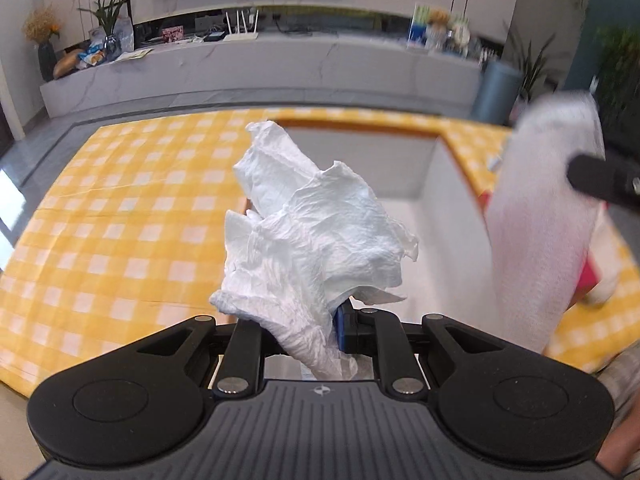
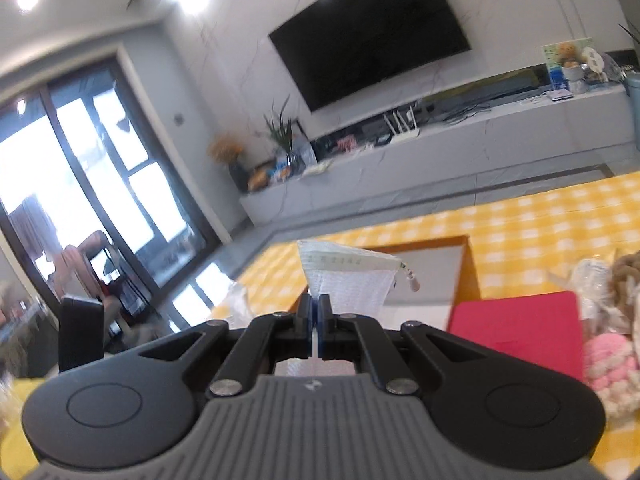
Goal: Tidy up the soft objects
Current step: 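Carry the white wrap into the bin and open left tool while right carries plastic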
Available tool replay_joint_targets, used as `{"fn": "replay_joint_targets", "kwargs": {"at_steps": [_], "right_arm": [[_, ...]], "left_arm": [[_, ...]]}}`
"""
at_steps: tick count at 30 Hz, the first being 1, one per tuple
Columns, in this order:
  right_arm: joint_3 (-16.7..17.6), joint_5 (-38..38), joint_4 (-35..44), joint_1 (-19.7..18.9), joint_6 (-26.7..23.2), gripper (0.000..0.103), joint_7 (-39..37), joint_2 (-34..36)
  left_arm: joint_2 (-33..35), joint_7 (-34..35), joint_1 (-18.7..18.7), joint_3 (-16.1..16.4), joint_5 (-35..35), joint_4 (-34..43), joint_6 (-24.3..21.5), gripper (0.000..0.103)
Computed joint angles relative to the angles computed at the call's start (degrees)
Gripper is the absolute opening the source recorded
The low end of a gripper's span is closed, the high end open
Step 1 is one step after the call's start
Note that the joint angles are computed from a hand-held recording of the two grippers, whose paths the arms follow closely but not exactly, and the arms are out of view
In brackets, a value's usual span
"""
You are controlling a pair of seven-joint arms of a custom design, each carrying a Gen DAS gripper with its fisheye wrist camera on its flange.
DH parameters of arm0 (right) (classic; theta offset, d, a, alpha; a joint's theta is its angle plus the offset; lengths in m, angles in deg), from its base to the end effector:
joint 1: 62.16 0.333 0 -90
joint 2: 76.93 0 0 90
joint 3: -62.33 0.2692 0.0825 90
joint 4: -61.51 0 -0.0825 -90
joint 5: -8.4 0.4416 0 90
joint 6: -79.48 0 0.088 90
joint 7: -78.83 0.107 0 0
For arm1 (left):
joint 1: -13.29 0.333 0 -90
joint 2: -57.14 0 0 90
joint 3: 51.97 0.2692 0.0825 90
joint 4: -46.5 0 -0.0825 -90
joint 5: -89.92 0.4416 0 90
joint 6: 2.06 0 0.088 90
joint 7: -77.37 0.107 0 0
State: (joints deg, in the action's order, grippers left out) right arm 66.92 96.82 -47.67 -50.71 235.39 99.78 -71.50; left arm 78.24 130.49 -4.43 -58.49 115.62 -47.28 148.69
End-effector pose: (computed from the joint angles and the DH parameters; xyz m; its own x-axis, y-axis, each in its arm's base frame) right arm 0.6498 0.1477 0.4295 0.4365 -0.7679 -0.4688 -0.5892 0.1498 -0.7940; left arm 0.6758 -0.3064 0.4081 -0.0909 -0.9954 0.0294 -0.7720 0.0518 -0.6335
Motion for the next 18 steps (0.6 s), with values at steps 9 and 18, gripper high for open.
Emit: {"fn": "replay_joint_targets", "kwargs": {"at_steps": [9, 18], "right_arm": [[3.23, -18.97, 7.15, 0.95, 5.58, 0.0, 14.65, 9.53], [5.82, -29.73, 7.14, -1.33, 8.14, 0.0, 22.35, 11.14]], "left_arm": [[3.62, 0.45, -2.43, 1.06, 4.05, 4.17, -7.44, 0.023], [-2.77, -1.27, -0.04, -0.02, 2.9, -5.04, 2.68, 0.079]]}}
